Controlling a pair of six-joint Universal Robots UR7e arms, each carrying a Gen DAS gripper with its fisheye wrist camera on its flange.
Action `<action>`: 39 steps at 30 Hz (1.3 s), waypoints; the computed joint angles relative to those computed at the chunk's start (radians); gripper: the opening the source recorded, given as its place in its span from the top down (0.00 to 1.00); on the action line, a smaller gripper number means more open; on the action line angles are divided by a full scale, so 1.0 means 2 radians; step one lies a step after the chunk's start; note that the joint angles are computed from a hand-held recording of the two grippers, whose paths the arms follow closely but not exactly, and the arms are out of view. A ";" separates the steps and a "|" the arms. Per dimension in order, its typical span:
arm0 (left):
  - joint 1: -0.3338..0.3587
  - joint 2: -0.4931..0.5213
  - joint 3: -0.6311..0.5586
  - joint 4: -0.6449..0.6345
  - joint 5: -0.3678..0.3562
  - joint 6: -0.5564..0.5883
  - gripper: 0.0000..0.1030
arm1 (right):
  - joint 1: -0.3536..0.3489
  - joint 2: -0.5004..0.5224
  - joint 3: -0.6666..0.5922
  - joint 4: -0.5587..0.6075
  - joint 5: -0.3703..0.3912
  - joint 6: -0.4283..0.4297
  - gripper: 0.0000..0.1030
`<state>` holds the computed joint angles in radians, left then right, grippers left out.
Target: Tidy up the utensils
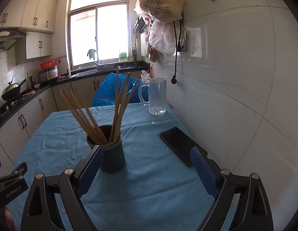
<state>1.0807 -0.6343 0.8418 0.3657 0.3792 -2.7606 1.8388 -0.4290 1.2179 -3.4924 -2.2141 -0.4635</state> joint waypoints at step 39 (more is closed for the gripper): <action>-0.003 0.014 0.032 0.030 -0.004 -0.015 0.05 | -0.002 0.019 0.023 -0.002 -0.027 -0.013 0.08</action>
